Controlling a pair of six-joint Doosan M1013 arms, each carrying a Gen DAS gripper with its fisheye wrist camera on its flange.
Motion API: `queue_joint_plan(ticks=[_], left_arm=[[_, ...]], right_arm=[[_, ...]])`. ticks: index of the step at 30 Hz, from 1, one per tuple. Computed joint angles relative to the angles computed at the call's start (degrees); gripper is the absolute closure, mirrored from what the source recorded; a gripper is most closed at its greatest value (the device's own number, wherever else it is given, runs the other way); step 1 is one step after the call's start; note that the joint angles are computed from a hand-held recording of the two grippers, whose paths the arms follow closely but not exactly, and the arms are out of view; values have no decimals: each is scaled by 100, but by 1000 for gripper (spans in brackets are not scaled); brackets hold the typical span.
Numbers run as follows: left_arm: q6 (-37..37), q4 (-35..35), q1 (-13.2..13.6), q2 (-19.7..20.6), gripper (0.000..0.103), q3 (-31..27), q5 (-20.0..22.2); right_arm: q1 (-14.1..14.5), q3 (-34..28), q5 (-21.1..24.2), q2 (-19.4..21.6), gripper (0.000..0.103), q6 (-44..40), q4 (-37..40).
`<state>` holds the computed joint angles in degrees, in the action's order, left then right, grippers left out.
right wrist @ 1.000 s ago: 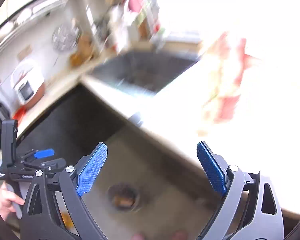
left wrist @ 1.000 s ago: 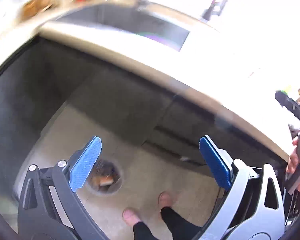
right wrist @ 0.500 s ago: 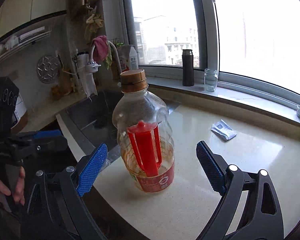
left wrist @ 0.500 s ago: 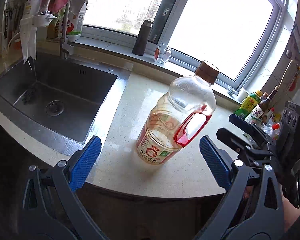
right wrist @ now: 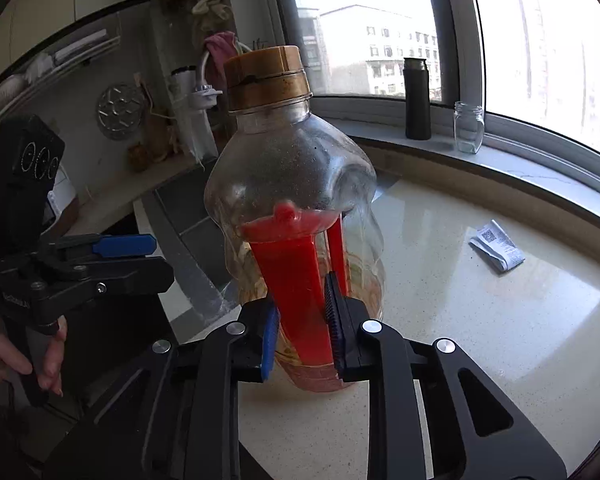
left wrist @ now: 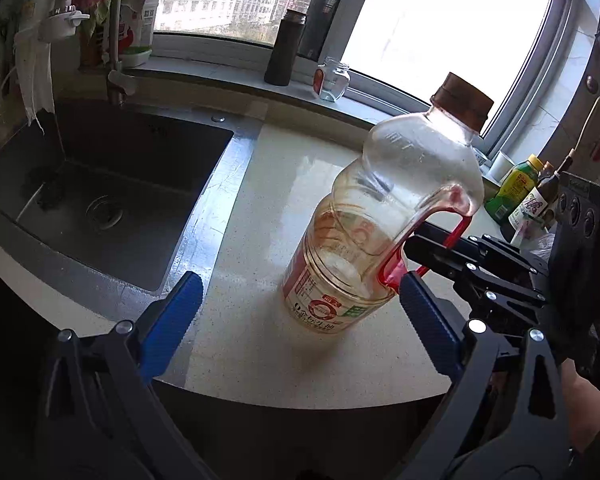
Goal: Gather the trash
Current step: 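Close the right gripper on the red handle of the oil jug, then lift the oil jug with the right gripper and carry it down over the wastebasket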
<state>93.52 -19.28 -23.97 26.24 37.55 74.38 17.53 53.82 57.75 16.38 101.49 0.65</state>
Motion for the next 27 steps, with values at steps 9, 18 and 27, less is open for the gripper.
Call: queue_joint_plan(ticks=[9, 18, 27], left_arm=[[825, 264, -257, 17, 8, 413, 1], [799, -188, -269, 126, 8, 412, 53], [913, -261, -265, 2, 12, 524, -16]], right_arm=[[-146, -200, 221, 93, 80, -398, 472], [-246, -314, 281, 117, 81, -431, 841], [-264, -395, 270, 140, 81, -541, 1202]])
